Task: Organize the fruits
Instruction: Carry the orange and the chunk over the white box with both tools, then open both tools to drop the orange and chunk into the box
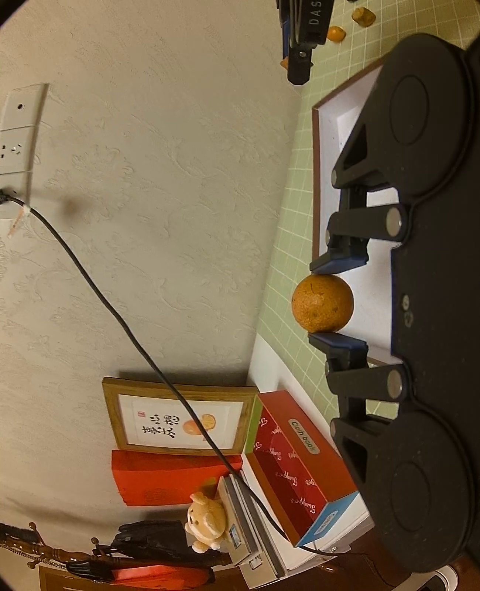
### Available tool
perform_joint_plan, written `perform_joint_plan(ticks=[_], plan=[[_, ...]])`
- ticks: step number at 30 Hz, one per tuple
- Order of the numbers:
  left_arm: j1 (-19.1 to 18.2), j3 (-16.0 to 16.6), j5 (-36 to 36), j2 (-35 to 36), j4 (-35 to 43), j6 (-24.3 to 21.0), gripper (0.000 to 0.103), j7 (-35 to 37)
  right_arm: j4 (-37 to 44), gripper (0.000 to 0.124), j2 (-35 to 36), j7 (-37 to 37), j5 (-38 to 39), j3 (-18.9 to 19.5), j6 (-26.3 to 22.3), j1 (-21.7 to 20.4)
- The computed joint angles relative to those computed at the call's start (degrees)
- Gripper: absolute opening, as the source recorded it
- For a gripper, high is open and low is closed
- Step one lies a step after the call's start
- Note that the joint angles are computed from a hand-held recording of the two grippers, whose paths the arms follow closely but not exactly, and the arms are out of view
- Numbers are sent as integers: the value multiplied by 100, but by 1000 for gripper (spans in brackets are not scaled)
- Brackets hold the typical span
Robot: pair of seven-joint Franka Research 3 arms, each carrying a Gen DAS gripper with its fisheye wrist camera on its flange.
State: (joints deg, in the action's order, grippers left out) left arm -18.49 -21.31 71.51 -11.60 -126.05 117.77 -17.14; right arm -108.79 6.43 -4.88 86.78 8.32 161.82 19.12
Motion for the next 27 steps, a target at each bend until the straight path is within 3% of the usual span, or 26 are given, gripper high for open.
perform_joint_plan(ticks=[13,14,15,16,17,18,20,22,24,27], plan=[[73,119,-133,154,-9,150,26,111,333,24,505,644,-689,132,120,-68],[77,136,-172,164,-14,161,27,123,375,25,563,789,-803,134,107,-80],[80,150,-217,180,-16,169,40,155,401,25,595,877,-870,148,82,-105],[75,136,-264,232,28,72,58,204,444,31,656,951,-991,158,53,-119],[50,63,-235,321,105,-230,95,172,457,50,725,1187,-1318,145,239,-53],[-2,-33,-111,426,185,-642,97,97,458,103,794,1182,-1344,163,580,19],[-75,37,-56,381,158,-635,97,155,579,103,897,320,-445,604,1042,-270],[-97,85,-62,353,131,-568,97,74,634,103,938,537,-527,458,712,-222],[-107,114,-95,355,126,-546,97,144,735,103,1001,208,-180,523,805,-245],[-98,145,-112,321,95,-470,97,122,787,103,1079,413,-424,454,750,-184]])
